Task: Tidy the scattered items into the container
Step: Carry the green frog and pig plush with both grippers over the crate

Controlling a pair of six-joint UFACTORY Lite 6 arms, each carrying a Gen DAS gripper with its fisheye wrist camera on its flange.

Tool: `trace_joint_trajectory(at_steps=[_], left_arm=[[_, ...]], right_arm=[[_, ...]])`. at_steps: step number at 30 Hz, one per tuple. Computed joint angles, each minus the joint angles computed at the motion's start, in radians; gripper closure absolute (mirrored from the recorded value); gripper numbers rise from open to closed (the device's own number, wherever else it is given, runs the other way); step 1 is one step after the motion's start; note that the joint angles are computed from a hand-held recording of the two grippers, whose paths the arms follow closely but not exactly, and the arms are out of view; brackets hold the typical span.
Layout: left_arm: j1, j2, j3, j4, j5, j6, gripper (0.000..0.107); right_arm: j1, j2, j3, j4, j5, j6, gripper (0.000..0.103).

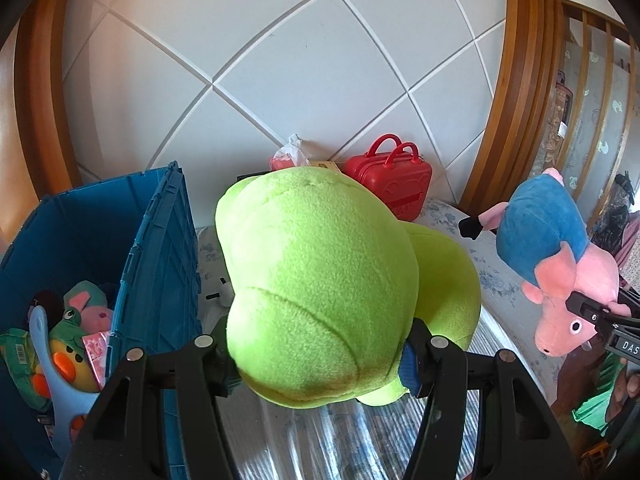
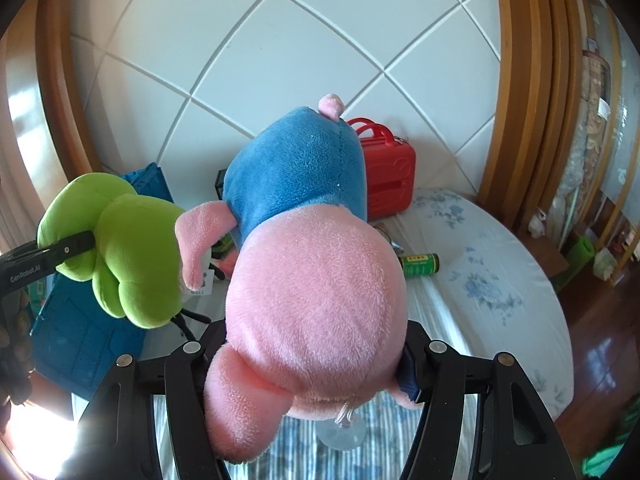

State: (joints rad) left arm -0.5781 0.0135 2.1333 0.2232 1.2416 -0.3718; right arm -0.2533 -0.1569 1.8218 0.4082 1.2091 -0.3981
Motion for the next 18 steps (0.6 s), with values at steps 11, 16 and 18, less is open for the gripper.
trace_joint_trajectory(at_steps=[11, 16, 18], left_arm=[[0.452, -0.046, 0.07, -0.344, 0.048, 0.337, 0.049], [0.698, 0.0, 0.151, -0.527, 0.105, 0.5, 0.049], [0.789, 0.029, 0.192, -0.594, 0.131, 0.556, 0.049]], right_arm=[[0.426, 0.05, 0.16, -0.296, -0.015, 0.371, 0.04], [0.604, 0.128, 0.276, -0.435, 0.001, 0.517, 0.04], [0.667, 0.157, 0.313, -0.485, 0.008, 0.568, 0.04]])
